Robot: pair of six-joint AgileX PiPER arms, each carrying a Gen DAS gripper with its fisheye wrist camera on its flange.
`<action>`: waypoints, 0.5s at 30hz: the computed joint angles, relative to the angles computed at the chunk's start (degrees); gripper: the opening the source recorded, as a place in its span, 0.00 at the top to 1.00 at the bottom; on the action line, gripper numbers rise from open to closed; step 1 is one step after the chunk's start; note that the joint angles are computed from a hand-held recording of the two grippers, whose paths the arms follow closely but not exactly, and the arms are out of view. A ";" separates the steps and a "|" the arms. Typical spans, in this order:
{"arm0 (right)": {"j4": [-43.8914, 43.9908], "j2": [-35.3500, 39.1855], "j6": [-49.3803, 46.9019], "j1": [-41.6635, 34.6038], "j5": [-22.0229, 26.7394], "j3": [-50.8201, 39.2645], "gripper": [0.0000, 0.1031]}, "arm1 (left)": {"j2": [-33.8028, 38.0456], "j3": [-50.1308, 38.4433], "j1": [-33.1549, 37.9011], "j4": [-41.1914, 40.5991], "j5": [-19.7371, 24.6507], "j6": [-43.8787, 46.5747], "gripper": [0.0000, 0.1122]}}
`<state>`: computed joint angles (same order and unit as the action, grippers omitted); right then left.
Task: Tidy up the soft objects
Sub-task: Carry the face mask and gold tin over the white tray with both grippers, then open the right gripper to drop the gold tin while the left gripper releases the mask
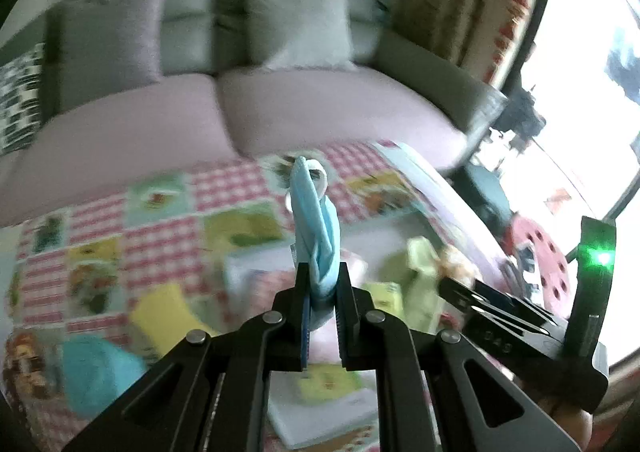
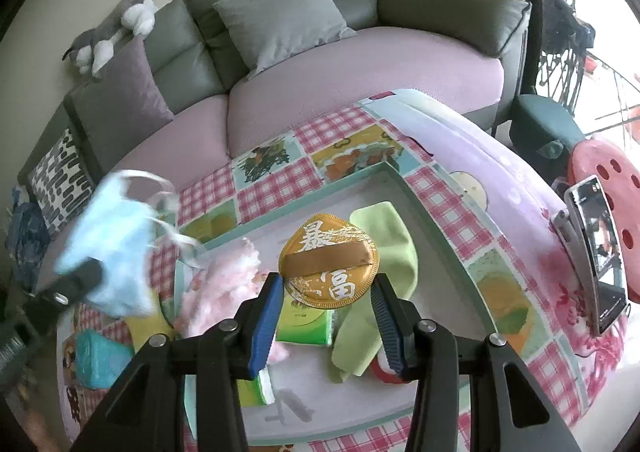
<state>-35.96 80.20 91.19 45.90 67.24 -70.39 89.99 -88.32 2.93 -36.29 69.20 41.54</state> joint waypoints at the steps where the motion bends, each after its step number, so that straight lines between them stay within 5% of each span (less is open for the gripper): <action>1: -0.04 -0.15 0.09 -0.10 0.19 0.19 0.53 | 0.11 0.63 -1.33 -0.18 0.05 0.10 0.90; 15: 7.12 3.16 -4.91 -5.99 -4.31 3.56 0.53 | 6.68 5.84 -10.86 9.19 -5.44 -6.49 0.90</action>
